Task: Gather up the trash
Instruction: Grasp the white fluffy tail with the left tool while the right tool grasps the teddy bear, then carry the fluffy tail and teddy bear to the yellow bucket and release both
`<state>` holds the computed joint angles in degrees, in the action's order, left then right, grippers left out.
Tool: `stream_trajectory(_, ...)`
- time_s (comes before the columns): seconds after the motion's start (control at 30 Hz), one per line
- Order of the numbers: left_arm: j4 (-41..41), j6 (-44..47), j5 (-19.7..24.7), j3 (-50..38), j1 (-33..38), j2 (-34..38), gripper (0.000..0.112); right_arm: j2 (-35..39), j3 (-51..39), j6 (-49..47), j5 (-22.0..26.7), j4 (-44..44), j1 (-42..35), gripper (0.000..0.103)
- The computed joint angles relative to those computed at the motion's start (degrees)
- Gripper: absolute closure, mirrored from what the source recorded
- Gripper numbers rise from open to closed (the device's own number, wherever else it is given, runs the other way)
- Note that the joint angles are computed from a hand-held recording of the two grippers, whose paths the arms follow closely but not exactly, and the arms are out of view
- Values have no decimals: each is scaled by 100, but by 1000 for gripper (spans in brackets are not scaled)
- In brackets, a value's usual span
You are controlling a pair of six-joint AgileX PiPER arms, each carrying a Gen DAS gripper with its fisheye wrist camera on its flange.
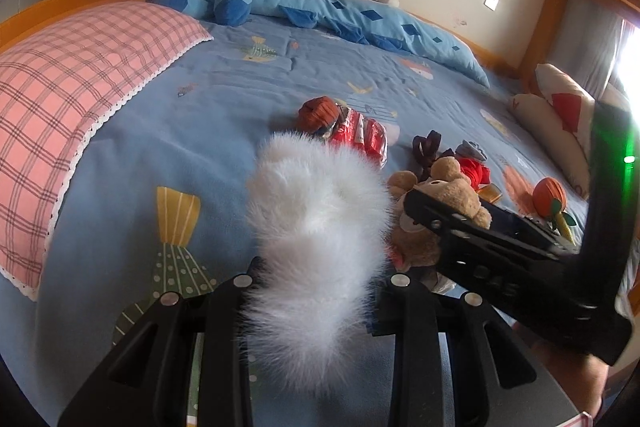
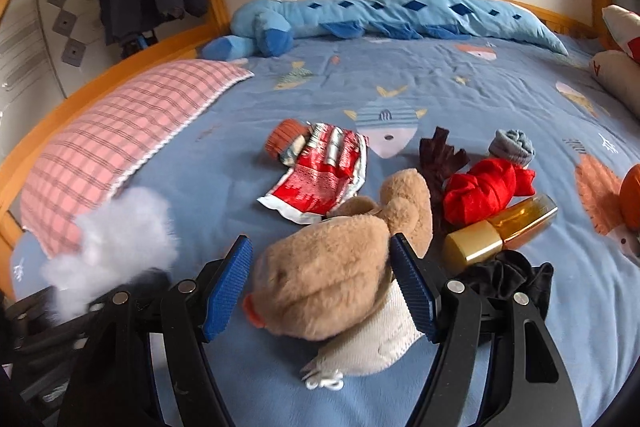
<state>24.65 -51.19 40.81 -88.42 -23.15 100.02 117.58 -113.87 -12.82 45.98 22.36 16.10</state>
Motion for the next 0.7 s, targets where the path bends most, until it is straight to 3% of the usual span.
stream_trajectory(0.27,-182,197,-36,-61,32,106,82,29,77,-119,-134,61,33,41)
stream_trajectory(0.7,-271,123,-75,12,34,34,83,-737,853,-1336,-84,1512,-387,44)
